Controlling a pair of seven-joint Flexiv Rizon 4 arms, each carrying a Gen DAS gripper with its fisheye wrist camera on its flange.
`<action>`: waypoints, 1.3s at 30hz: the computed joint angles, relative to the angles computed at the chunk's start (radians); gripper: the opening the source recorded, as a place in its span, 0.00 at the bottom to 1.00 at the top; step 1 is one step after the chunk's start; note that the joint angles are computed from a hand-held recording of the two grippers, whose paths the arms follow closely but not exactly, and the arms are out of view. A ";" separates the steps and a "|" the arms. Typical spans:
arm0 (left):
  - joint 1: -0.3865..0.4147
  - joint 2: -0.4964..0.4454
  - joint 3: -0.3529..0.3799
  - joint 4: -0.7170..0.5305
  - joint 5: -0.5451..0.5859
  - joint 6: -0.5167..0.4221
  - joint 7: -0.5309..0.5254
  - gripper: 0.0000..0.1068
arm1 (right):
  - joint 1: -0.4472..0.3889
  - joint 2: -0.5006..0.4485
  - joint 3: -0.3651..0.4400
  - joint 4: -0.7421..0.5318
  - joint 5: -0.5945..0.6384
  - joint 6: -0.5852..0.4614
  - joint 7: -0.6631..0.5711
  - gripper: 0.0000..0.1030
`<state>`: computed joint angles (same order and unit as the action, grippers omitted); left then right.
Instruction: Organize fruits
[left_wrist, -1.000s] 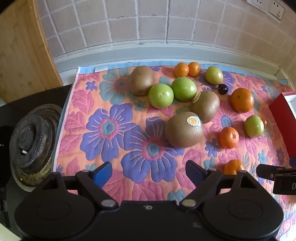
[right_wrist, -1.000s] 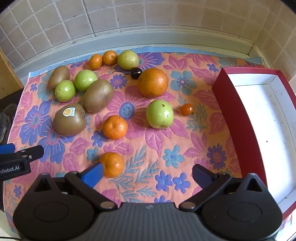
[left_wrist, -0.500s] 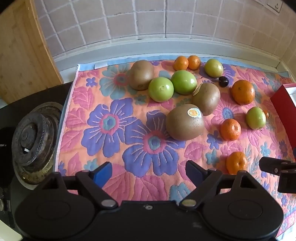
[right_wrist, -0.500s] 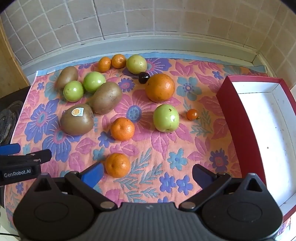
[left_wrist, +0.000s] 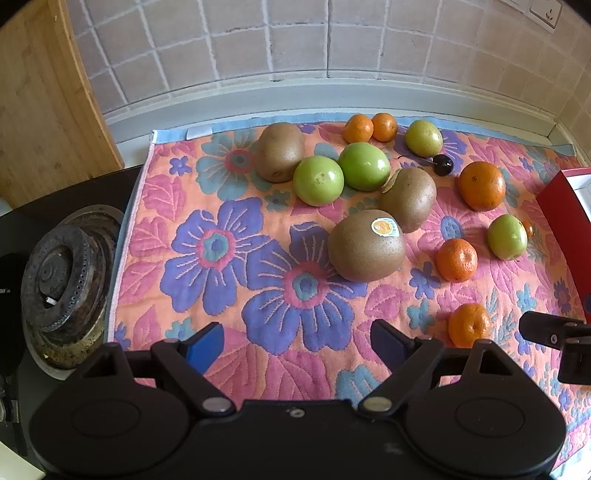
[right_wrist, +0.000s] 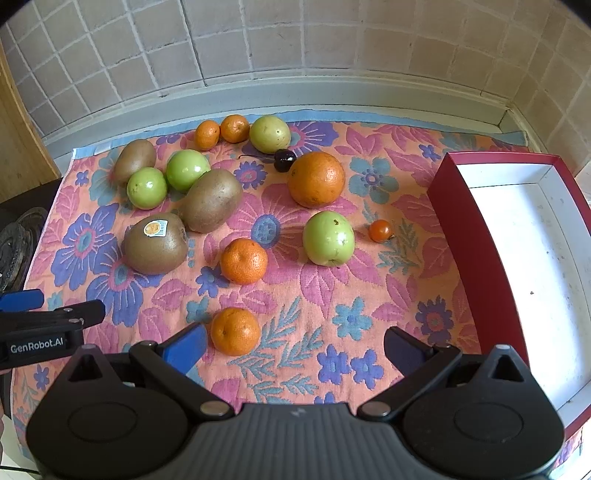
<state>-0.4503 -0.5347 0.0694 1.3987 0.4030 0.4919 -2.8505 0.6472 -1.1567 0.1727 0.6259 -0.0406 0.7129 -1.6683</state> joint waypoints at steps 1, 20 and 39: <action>0.001 0.000 0.000 0.000 0.000 0.000 0.001 0.96 | 0.000 0.002 -0.001 0.005 0.000 0.005 0.001 1.00; -0.002 0.006 0.001 0.005 0.009 0.002 -0.008 0.96 | -0.010 0.028 0.011 0.056 0.001 0.047 -0.002 1.00; 0.003 0.022 0.002 0.033 0.011 0.025 -0.024 0.96 | -0.018 0.050 0.018 0.105 -0.009 0.080 -0.020 1.00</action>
